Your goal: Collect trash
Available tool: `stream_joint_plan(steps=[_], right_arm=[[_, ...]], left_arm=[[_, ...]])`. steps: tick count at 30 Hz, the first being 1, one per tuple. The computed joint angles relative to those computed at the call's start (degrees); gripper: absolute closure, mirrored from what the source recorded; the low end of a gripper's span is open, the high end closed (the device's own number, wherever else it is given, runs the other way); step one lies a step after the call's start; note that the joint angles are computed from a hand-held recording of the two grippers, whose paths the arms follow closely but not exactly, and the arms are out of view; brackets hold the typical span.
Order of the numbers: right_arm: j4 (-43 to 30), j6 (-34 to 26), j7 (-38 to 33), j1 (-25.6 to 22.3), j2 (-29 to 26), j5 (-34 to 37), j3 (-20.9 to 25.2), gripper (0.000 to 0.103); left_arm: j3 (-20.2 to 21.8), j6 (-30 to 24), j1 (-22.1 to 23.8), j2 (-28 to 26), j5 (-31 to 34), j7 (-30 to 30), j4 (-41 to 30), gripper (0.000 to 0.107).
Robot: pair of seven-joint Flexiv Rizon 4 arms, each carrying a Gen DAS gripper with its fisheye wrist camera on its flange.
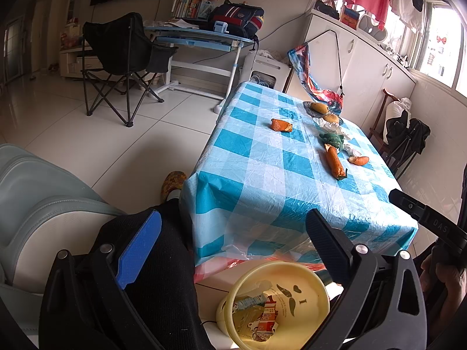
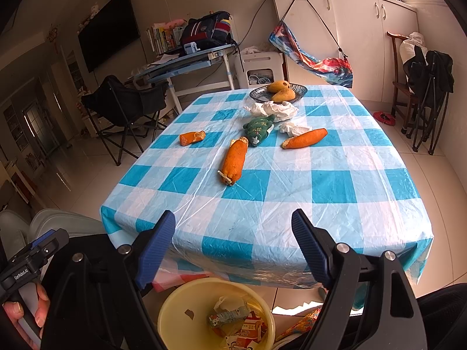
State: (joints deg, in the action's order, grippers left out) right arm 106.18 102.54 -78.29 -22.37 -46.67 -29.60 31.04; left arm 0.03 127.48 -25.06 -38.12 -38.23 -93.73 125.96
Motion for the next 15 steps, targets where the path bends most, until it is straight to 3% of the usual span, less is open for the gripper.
stream_joint_plan(steps=[15], right_arm=[[-0.08,0.02,-0.33,-0.18,-0.13,-0.08,0.17,0.024]], left_arm=[[-0.03,0.22,0.05,-0.25,0.25,-0.20,-0.09,0.011]])
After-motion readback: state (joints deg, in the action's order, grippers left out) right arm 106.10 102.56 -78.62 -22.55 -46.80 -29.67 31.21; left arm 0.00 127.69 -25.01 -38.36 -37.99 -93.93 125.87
